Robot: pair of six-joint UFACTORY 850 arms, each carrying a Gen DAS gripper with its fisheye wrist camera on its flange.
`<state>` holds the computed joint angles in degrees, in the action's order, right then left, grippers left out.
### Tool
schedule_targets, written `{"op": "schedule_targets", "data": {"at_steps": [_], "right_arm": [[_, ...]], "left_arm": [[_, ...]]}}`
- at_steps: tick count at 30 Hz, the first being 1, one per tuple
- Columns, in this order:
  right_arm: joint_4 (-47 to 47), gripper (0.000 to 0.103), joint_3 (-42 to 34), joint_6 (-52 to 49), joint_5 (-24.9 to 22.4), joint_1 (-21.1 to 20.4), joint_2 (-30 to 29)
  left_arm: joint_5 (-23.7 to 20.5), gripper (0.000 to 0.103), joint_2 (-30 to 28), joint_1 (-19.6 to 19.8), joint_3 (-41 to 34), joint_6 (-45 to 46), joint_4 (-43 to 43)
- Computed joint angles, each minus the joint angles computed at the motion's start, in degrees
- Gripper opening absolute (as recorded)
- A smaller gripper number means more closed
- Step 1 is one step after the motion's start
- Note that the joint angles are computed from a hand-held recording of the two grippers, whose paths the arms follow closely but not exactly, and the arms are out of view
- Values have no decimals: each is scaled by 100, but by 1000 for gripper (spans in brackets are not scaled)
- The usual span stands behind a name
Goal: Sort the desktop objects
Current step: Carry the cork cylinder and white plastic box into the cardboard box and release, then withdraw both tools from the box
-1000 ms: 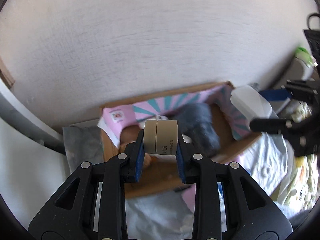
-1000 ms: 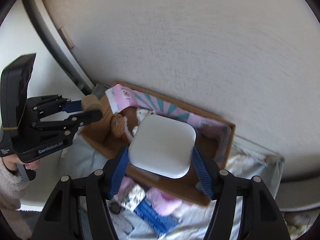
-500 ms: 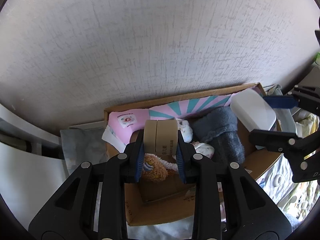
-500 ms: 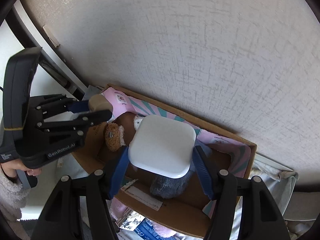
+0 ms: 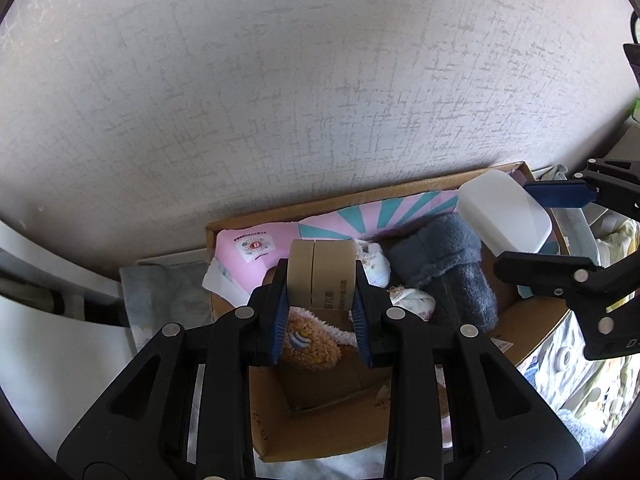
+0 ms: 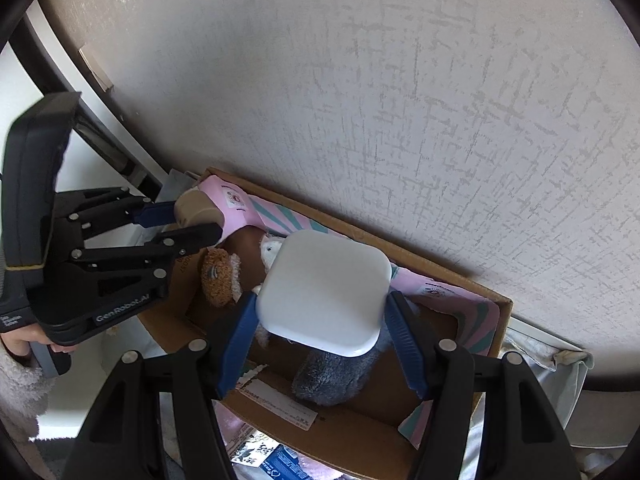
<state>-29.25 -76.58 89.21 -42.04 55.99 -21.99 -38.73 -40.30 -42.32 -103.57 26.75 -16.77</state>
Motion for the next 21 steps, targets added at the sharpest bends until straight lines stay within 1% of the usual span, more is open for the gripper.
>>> {"op": "schedule_targets", "data": {"at_steps": [2,4,5,6,7,8,9,10,12,16,21], "right_arm": [[4,61,29,-20,-11,24,30],[-51,61,38,48,9,41,34],[-119,62,63,172,31,52,50],[-156,66,110,289,87,55,83],[-179,73,159,402,131,59,119],[-122,86,171,423,105,60,132],[-144,87,173,513,9,85,141],[-248,87,186,640,-94,130,163],[-420,87,237,851,-233,219,230],[-707,87,361,1318,-432,393,391],[-1009,87,488,1863,-691,609,586]], "left_arm": [[259,27,96,-45,138,-138,192],[344,31,140,-80,178,-315,426],[323,41,126,-86,145,-371,499],[320,66,127,-117,130,-591,743],[373,85,140,-145,143,-817,987],[518,101,202,-163,230,-999,1188],[715,103,283,-172,350,-990,1176],[776,103,337,-164,414,-891,1081],[787,103,396,-165,463,-870,1075],[1009,103,639,-189,737,-795,1063],[1070,103,922,-229,1036,-650,912]]}}
